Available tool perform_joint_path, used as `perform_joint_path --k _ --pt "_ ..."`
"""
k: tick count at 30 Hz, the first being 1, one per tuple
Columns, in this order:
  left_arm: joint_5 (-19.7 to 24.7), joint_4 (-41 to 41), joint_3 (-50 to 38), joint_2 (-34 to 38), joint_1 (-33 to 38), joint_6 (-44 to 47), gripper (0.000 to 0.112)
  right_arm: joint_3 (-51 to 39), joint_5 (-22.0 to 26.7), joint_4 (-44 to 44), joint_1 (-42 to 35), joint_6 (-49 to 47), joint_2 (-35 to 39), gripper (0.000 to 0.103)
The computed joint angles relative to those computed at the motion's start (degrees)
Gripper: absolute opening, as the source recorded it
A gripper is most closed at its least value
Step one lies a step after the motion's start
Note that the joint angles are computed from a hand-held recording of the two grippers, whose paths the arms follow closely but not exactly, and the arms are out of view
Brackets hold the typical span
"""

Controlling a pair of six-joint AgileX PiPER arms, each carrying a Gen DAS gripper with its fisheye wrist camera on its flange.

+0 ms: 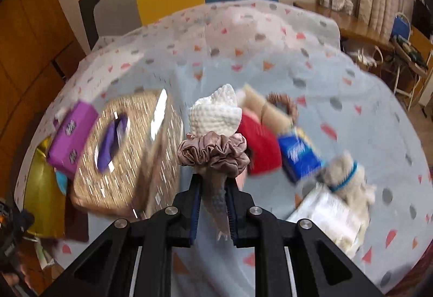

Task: Organize soft objects
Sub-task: 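Grasp the white mesh sponge with brown scrunchie with the right tool and lift, then carry the mesh sponge over the gold tray and open the right tool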

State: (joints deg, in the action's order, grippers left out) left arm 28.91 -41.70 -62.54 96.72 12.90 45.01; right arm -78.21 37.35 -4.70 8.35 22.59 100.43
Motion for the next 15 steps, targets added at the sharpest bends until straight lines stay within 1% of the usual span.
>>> perform_joint_path --k 5,7,8,12,15 --pt "-0.65 0.01 0.46 -0.82 1.01 -0.14 0.084 -18.27 7.01 -0.75 3.23 -2.10 8.58 0.016" --pt "-0.61 -0.06 0.49 -0.94 1.66 -0.17 0.085 -26.65 10.18 -1.14 5.90 -3.18 12.58 0.016" --pt "-0.86 0.11 0.62 -1.09 1.91 -0.37 0.085 -28.87 10.97 -1.07 6.92 -3.64 13.62 0.016" --pt "-2.37 1.52 1.23 -1.84 2.66 -1.12 0.085 -43.74 16.22 1.34 11.26 -7.12 21.48 0.016" --pt "-3.30 1.92 1.70 -2.19 3.49 -1.45 0.090 -53.26 20.02 4.20 13.99 -9.50 26.91 0.016"
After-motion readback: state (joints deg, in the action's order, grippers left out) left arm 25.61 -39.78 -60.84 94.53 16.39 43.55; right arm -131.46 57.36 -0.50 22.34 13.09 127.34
